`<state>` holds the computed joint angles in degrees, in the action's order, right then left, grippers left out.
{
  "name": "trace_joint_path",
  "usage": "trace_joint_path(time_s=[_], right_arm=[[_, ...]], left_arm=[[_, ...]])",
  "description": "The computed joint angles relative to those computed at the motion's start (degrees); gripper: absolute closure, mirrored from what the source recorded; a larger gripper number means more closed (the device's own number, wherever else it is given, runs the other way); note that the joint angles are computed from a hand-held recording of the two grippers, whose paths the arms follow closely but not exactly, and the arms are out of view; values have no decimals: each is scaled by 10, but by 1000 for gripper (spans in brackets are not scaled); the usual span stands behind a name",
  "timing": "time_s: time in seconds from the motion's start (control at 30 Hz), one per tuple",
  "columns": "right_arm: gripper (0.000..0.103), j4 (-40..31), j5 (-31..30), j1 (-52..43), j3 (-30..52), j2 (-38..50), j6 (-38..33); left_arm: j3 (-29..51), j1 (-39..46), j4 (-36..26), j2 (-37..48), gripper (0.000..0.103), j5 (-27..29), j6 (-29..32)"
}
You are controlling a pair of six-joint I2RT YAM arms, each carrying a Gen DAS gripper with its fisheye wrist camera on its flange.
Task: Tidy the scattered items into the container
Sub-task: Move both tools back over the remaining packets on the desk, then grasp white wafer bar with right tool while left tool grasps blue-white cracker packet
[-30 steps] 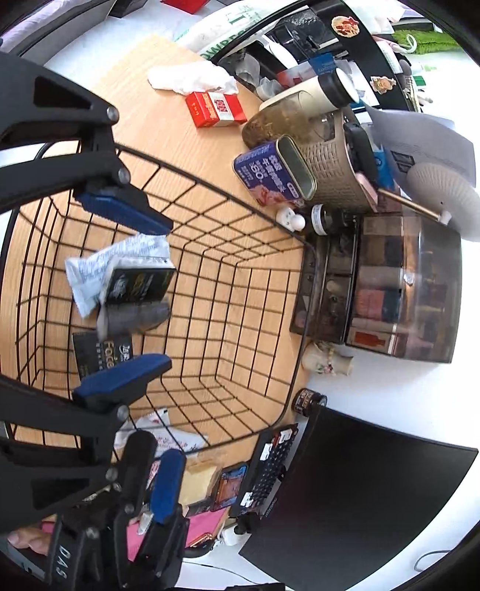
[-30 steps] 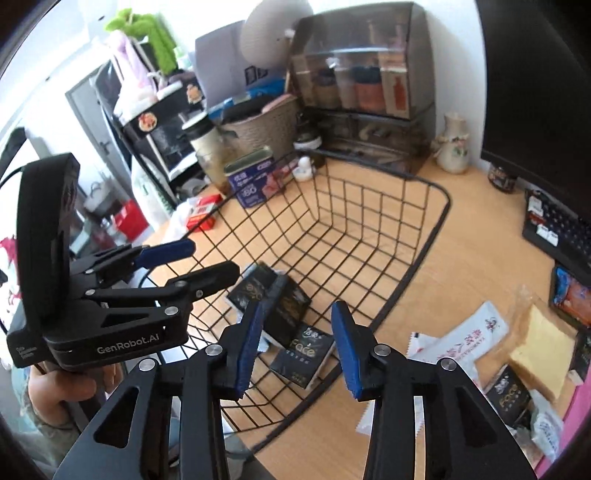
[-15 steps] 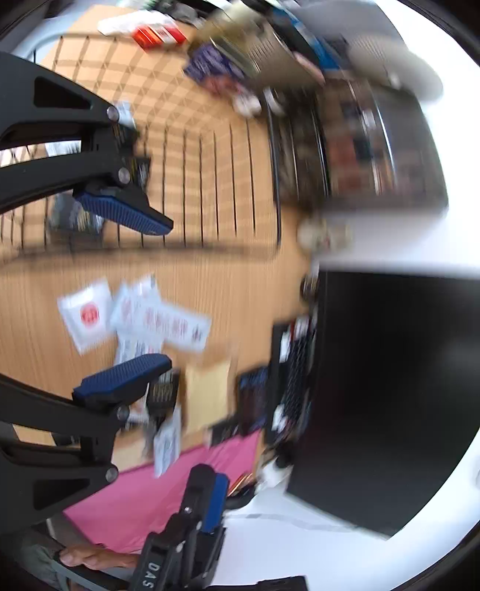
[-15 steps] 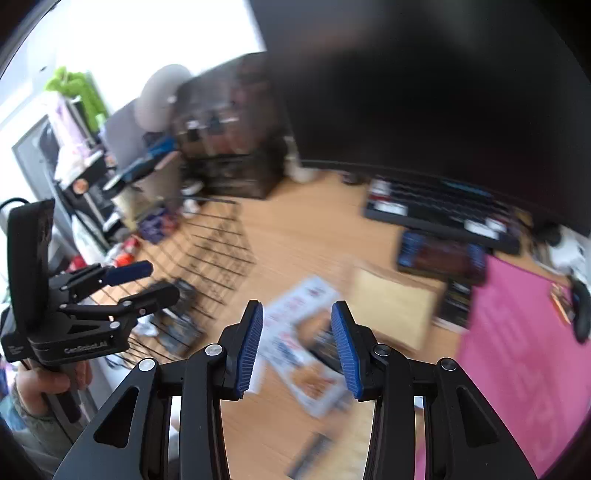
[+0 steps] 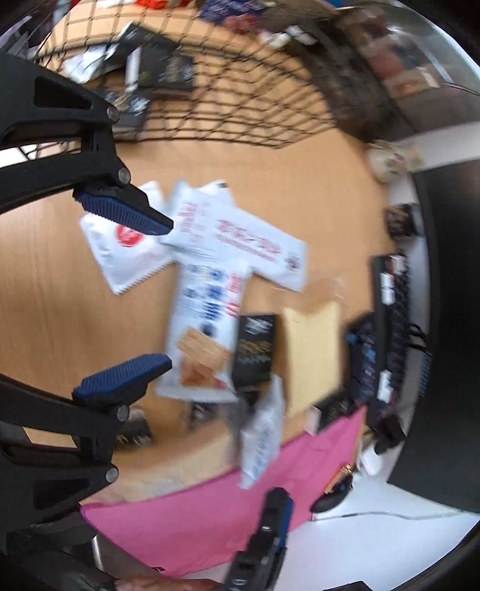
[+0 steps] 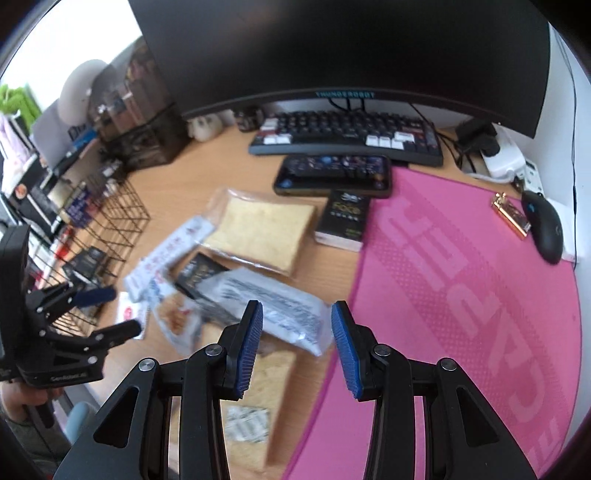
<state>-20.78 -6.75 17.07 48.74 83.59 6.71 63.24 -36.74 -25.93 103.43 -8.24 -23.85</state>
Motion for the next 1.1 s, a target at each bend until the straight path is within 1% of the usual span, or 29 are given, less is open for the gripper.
trace_joint_path(time_s=[0.1, 0.17, 0.23, 0.3, 0.4, 0.5, 0.67, 0.77, 0.87, 0.97, 1.1], right_arm=[[63, 1, 1, 2, 20, 47, -25], [63, 2, 7, 4, 33, 71, -36], [63, 7, 23, 6, 40, 82, -33], [63, 15, 39, 2, 49, 91, -30], [63, 15, 32, -5, 70, 115, -30], [63, 5, 42, 2, 87, 143, -40], [63, 4, 44, 12, 46, 111, -50], [63, -9, 17, 14, 15, 79, -53], [63, -28, -10, 11, -3, 58, -60], [63, -25, -9, 1, -16, 31, -47], [63, -40, -38, 4, 0, 31, -35]], left_arm=[[-13, 2, 7, 9, 31, 15, -6], [-11, -1, 6, 17, 31, 16, -5], [-4, 0, 2, 26, 31, 9, -4], [0, 8, 3, 33, 31, 16, -2], [11, 17, 3, 47, 31, 18, 2], [29, 22, -3, 63, 31, 7, 8], [63, 35, -11, 90, 31, 3, 20], [90, 41, -20, 107, 31, -9, 26], [112, 45, -31, 120, 31, -9, 31], [100, 45, -24, 106, 31, -7, 29], [72, 45, -16, 70, 31, -2, 18]])
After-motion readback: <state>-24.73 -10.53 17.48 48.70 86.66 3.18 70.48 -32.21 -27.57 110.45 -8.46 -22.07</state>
